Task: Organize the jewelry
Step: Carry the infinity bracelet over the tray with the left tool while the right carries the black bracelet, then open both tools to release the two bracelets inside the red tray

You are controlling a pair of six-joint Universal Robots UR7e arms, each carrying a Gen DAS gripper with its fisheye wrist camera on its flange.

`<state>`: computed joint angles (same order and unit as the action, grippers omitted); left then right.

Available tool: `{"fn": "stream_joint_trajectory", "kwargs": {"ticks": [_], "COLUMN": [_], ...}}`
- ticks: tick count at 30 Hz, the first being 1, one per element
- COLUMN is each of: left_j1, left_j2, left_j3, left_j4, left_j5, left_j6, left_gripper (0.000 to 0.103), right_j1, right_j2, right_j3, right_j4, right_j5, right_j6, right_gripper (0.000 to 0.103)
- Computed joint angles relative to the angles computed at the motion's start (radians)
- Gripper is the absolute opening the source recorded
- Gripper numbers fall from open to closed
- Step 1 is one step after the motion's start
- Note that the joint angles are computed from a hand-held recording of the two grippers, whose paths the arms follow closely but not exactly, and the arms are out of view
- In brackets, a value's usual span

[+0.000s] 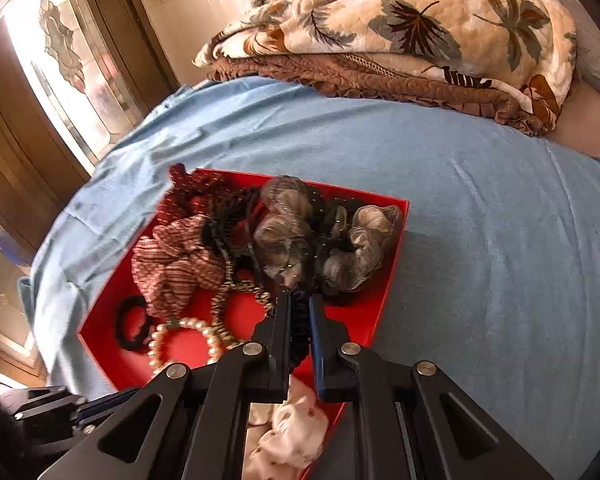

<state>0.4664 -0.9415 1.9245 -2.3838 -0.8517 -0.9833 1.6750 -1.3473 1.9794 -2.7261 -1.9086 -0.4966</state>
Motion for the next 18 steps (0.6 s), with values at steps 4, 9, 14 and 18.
{"fn": "stream_joint_trajectory", "kwargs": {"ticks": [4,9,14,18], "left_j1": [-0.013,-0.044,-0.081,-0.109], "left_j2": [0.002,0.002,-0.011,-0.023], "left_j3": [-0.002,-0.018,-0.023,-0.031], "left_j4": [0.003,0.049,0.085,0.146], "left_j5": [0.019,0.063,0.118,0.163], "left_j6": [0.002,-0.006,-0.031,-0.065], "left_gripper": [0.006,0.025,0.043,0.049], "right_j1": [-0.004,0.004,0.010,0.013], "right_j2": [0.005,-0.011,-0.043,-0.084], "right_j3": [-0.004,0.007,0.018,0.031], "right_j4": [-0.009,-0.033,-0.030,-0.029], "right_j5": [-0.004,0.008,0.031,0.041], "right_j6": [-0.012,-0.030,-0.019,-0.011], "right_gripper": [0.011,0.040,0.041,0.041]}}
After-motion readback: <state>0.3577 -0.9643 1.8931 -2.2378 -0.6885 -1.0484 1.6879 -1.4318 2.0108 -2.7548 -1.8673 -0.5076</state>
